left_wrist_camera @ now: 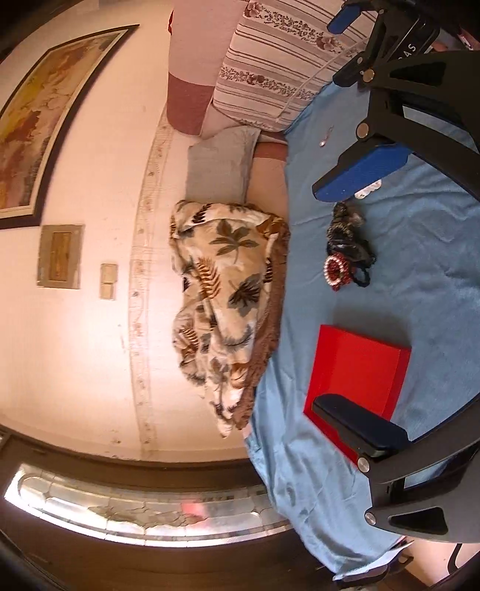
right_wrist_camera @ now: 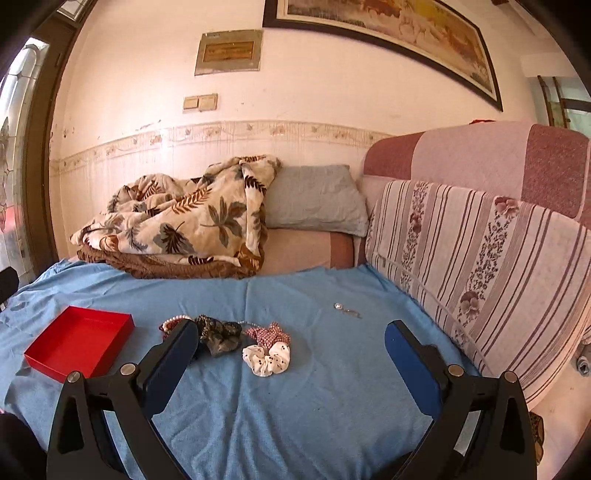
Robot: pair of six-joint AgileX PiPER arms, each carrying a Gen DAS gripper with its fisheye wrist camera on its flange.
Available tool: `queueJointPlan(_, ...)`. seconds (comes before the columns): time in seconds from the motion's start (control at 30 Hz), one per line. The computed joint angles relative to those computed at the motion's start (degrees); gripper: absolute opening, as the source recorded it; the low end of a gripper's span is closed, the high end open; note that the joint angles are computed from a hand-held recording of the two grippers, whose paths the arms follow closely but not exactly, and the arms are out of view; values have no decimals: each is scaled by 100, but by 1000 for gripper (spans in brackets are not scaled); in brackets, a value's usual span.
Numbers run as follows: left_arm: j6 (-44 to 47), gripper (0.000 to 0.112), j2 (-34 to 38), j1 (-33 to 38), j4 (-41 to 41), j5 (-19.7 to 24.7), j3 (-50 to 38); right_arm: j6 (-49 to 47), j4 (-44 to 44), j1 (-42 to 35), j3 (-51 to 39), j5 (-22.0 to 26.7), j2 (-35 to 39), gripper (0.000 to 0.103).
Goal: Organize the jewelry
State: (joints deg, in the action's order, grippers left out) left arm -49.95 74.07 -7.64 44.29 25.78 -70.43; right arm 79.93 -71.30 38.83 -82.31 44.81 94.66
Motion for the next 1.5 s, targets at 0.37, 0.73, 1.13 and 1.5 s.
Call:
queueJointPlan(0.37,-633,103,-40,-306,823,64,184,781,-689,134,341,283,-95,103)
queueJointPlan(0.73,197,103,569,-611,-25,261,-199,1006,-1018,-106,489,259,0,103)
queueJointPlan(1.13,641,103,1389,-965,-345,712,-912,446,-422,-708,316,-384,314,103)
queueJointPlan(1.5,1347,103,1793,-841,-1140,667,-1320,240,-133,-940,132,-670,542,103)
